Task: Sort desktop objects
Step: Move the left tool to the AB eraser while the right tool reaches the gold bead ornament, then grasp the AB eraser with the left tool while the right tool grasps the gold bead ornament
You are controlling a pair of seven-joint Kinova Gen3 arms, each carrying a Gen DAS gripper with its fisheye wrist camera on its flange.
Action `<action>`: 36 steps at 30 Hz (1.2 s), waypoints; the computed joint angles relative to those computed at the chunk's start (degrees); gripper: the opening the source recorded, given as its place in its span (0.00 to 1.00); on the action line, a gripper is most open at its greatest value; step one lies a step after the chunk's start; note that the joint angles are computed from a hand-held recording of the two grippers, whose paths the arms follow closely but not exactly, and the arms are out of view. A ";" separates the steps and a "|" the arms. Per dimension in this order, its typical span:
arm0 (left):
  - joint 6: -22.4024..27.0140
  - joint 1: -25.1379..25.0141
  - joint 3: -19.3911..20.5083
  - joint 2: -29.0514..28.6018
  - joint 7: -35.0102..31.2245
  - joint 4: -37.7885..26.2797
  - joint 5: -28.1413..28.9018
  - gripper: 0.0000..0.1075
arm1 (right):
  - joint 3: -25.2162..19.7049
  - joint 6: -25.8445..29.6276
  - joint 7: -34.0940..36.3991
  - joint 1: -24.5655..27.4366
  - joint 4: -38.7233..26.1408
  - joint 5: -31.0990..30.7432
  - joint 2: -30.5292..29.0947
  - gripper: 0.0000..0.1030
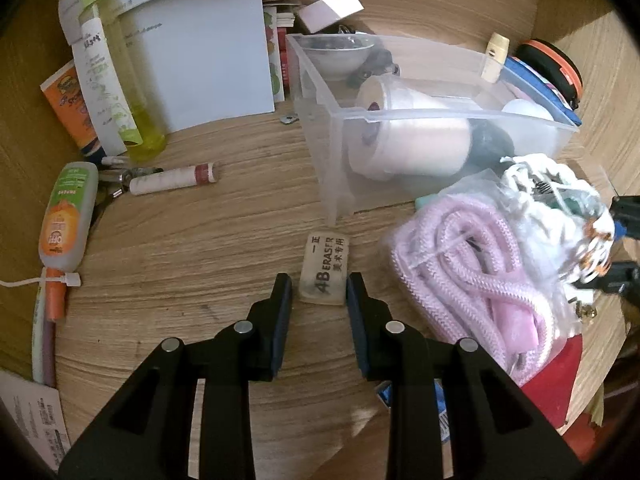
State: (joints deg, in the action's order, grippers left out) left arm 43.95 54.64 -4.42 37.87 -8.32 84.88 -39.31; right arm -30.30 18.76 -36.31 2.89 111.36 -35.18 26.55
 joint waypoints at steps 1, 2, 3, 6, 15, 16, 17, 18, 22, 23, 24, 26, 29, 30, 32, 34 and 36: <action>-0.05 -0.03 0.01 0.00 -0.05 0.01 -0.06 0.26 | 0.20 0.41 0.15 0.92 0.19 -0.12 -0.33 0.40; -0.07 -0.04 0.02 0.02 -0.16 0.00 -0.15 0.26 | 0.20 0.41 0.53 1.68 0.64 -0.41 -0.73 0.40; 0.05 0.01 -0.01 0.11 -0.30 -0.12 -0.29 0.26 | 0.45 0.30 0.80 2.33 1.03 -0.68 -1.20 0.40; 0.65 0.18 -0.06 0.43 -0.55 -0.67 -0.58 0.23 | 1.61 -0.09 1.03 3.06 1.46 -1.14 -1.87 0.40; 0.13 1.83 -0.98 -0.43 2.80 0.95 -2.91 0.22 | 0.93 5.54 4.75 7.90 -3.20 -5.55 0.81 0.40; -0.29 1.92 -1.08 -0.88 3.56 1.59 -3.17 0.22 | 0.23 7.61 6.63 9.71 -3.94 -7.25 1.25 0.40; -0.58 1.98 -1.04 -1.26 4.07 2.10 -3.43 0.22 | 0.58 9.69 8.23 10.53 -4.53 -8.61 1.42 0.40; -0.97 1.95 -0.94 -1.67 4.44 2.64 -3.71 0.22 | -0.07 11.50 9.01 11.86 -5.18 -9.04 1.89 0.40; -0.50 1.58 0.24 -2.49 3.74 3.20 -4.05 0.22 | 3.05 9.40 13.35 10.74 -3.23 -14.51 -0.74 0.49; 0.13 1.44 0.66 -2.46 3.13 2.96 -3.90 0.22 | 5.16 7.07 12.65 8.08 -2.78 -14.76 -1.42 0.50; 0.86 1.31 1.04 -2.25 2.57 2.44 -3.66 0.22 | 7.20 5.42 11.03 5.43 -2.87 -14.07 -1.58 0.50; 1.82 1.14 1.45 -2.01 1.84 1.85 -3.32 0.22 | 10.67 2.06 6.37 0.12 -3.90 -10.80 -0.46 0.50; 2.77 1.35 1.50 -1.67 2.03 1.24 -3.06 0.22 | 16.07 -0.68 -0.62 -7.52 -5.80 -5.06 1.77 0.50; 2.59 1.46 1.45 -1.68 2.36 1.34 -3.13 0.22 | 16.97 -0.45 -2.95 -8.78 -6.46 -3.31 2.30 0.50; 3.03 1.45 1.57 -1.41 2.18 0.98 -3.04 0.22 | 15.70 -0.33 -4.82 -8.53 -7.20 -1.14 3.45 0.50; 3.50 1.28 1.84 -1.05 1.43 0.42 -2.87 0.22 | 14.64 -2.06 -6.72 -8.83 -6.84 1.37 3.56 0.49; 3.88 1.24 1.88 -0.72 0.91 -0.10 -2.71 0.25 | 14.07 -2.95 -8.08 -9.18 -6.64 3.04 3.63 0.47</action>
State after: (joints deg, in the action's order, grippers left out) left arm 47.83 55.88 -2.55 37.14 -7.41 84.78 -42.01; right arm -16.23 15.81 -44.40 -6.29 104.72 -32.14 30.18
